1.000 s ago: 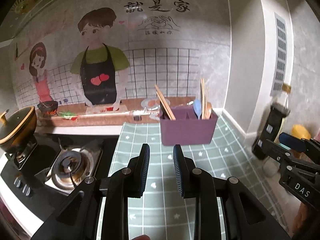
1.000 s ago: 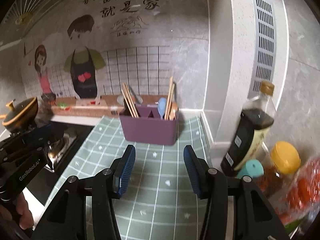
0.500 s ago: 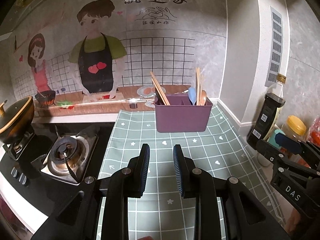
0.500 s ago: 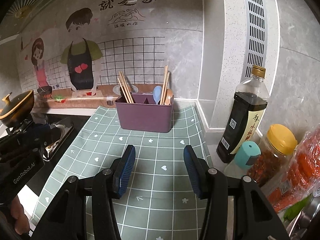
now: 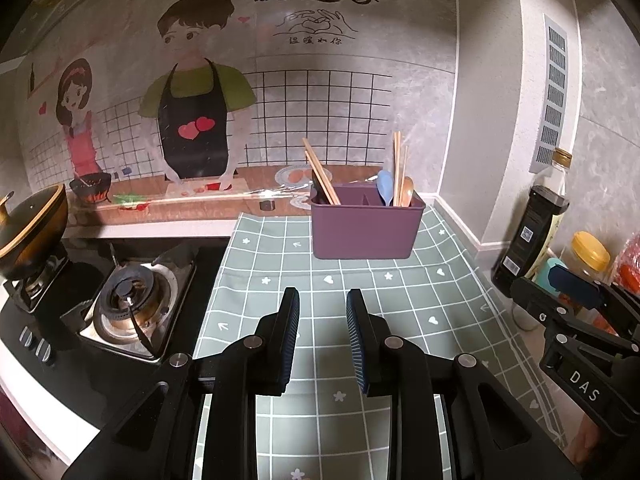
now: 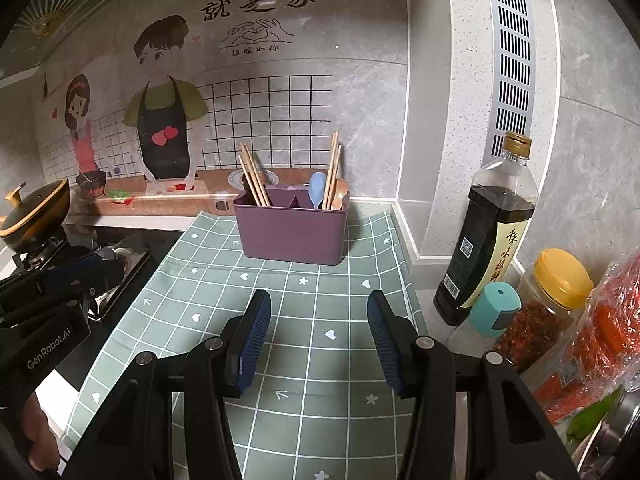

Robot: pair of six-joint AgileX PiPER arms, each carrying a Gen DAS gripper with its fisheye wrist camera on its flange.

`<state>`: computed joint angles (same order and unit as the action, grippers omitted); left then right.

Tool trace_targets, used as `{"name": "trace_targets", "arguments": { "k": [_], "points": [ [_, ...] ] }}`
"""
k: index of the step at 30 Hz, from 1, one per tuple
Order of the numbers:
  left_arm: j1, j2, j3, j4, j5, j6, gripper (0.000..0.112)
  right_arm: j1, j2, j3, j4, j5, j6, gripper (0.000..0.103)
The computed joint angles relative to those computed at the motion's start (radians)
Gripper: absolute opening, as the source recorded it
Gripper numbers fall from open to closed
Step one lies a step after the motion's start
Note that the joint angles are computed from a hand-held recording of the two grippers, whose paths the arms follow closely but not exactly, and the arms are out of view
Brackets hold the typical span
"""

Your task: Organize utensils

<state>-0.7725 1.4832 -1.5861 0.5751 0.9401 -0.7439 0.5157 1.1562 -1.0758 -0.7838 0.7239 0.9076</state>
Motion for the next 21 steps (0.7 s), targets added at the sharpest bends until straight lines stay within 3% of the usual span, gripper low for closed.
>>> {"name": "trace_targets", "arguments": {
  "k": [21],
  "points": [
    [-0.002, -0.004, 0.008, -0.003, 0.003, -0.007, 0.026, 0.001, 0.005, -0.008, 0.014, 0.004, -0.018, 0.048]
  ]
}}
